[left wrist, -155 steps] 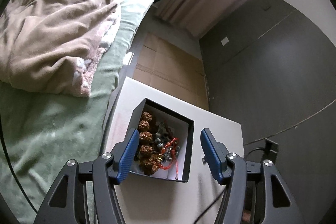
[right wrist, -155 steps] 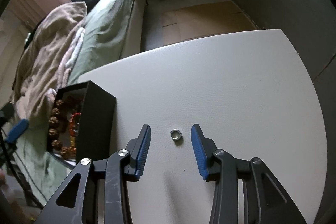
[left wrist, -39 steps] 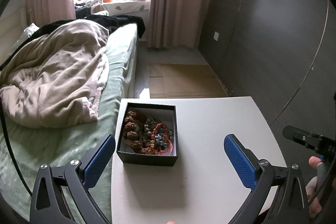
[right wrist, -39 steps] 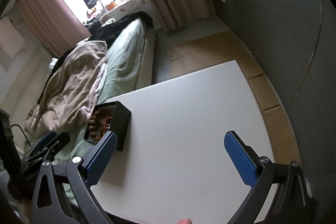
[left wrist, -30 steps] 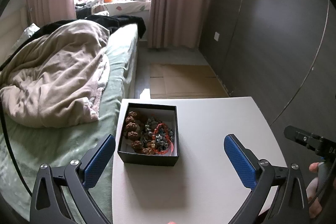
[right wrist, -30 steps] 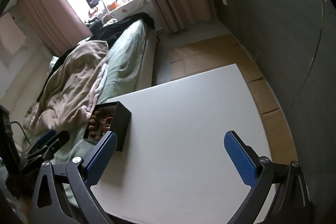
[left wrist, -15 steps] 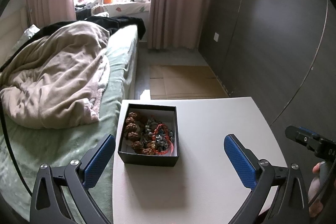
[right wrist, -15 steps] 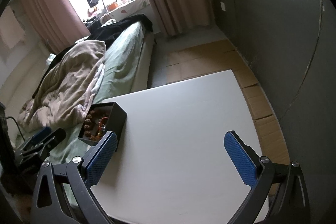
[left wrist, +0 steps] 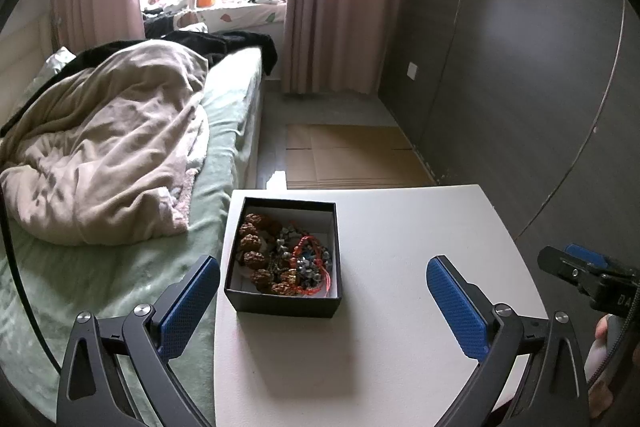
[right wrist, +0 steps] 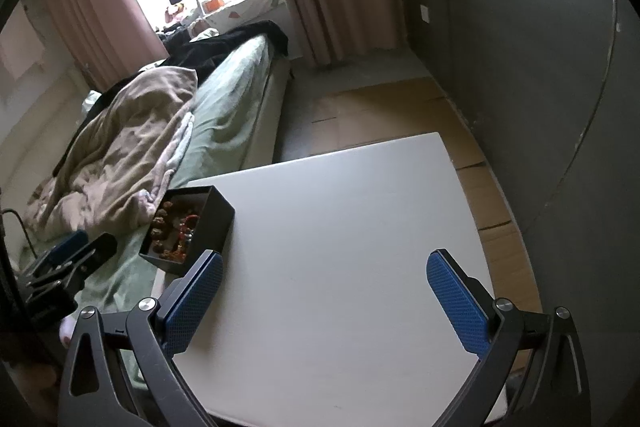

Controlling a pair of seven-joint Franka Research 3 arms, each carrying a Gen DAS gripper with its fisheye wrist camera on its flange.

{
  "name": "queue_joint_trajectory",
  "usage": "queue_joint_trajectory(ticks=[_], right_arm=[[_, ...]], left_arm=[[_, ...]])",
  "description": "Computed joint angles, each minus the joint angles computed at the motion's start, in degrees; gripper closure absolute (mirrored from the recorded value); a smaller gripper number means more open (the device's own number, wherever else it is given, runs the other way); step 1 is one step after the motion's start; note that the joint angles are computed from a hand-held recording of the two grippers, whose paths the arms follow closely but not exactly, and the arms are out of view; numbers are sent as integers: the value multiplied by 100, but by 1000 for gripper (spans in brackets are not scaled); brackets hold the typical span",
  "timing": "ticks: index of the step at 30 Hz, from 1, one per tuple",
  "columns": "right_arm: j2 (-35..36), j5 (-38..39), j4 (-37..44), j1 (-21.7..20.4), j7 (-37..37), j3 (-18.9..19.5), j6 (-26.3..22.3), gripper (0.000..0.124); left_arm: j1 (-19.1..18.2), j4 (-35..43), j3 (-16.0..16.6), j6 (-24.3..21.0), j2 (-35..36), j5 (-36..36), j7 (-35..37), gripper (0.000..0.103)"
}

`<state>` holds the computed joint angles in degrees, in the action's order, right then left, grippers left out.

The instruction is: Organize jewelry

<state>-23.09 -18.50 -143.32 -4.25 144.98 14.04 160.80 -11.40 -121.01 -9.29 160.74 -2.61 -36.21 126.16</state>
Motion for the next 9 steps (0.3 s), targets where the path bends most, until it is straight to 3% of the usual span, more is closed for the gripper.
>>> queue_joint_trajectory(ticks=[9], right_arm=[[54, 86, 67, 90, -146, -73, -106, 21]], left_arm=[[4, 2, -13, 1, 10, 20, -15, 0]])
